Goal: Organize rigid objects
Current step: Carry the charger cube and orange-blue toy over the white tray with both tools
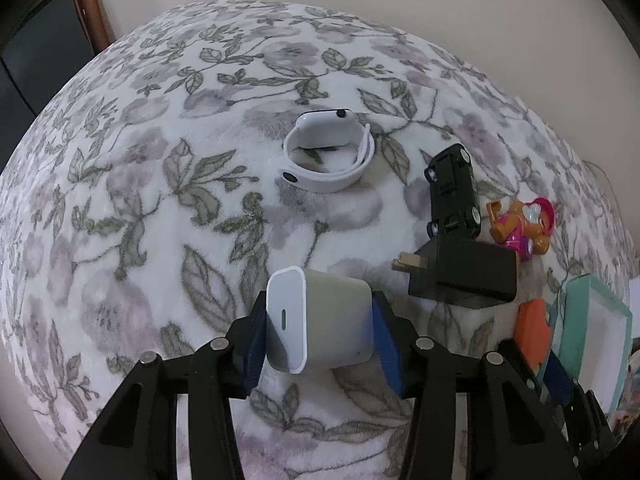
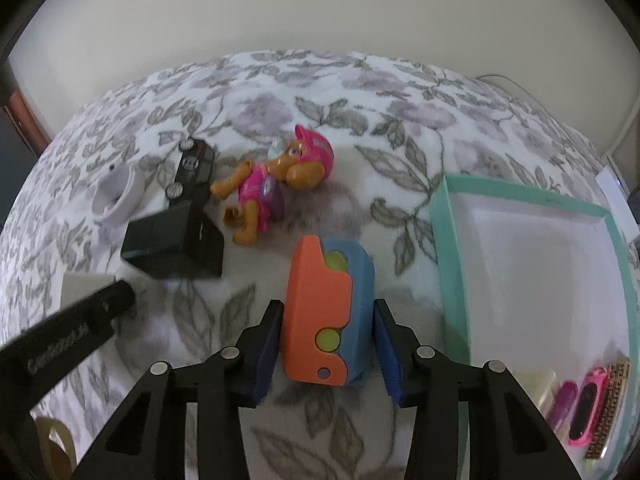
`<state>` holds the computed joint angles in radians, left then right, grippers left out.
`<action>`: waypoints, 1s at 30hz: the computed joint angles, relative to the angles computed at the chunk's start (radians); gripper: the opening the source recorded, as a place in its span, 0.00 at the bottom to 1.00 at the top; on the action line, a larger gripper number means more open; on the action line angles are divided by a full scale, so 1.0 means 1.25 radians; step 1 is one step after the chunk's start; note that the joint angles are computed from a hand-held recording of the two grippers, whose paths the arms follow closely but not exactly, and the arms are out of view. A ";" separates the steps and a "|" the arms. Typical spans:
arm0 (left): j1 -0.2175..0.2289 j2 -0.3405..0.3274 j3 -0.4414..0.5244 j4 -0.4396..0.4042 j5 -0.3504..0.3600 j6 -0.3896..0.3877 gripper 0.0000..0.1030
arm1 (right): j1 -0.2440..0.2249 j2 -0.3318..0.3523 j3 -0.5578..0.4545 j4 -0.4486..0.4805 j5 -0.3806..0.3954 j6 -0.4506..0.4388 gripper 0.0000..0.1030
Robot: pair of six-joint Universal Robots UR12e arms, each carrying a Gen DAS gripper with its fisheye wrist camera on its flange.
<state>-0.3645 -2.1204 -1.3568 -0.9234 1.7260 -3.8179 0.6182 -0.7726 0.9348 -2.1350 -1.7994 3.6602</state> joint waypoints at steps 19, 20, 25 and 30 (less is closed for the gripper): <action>-0.008 0.053 -0.032 -0.085 -0.037 -0.069 0.48 | -0.003 -0.088 0.104 0.081 0.124 0.110 0.45; -0.009 0.058 -0.037 -0.080 -0.037 -0.071 0.48 | -0.004 -0.094 0.112 0.079 0.128 0.117 0.45; -0.016 0.086 -0.067 -0.042 -0.022 -0.084 0.48 | -0.013 -0.137 0.171 0.037 0.155 0.160 0.44; -0.021 0.092 -0.066 -0.016 -0.005 -0.094 0.48 | -0.017 -0.174 0.216 -0.014 0.160 0.179 0.44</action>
<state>-0.3903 -2.0049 -1.4398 -0.9433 1.7195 -3.9356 0.5968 -0.9903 1.2051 -2.1530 -1.5990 3.8845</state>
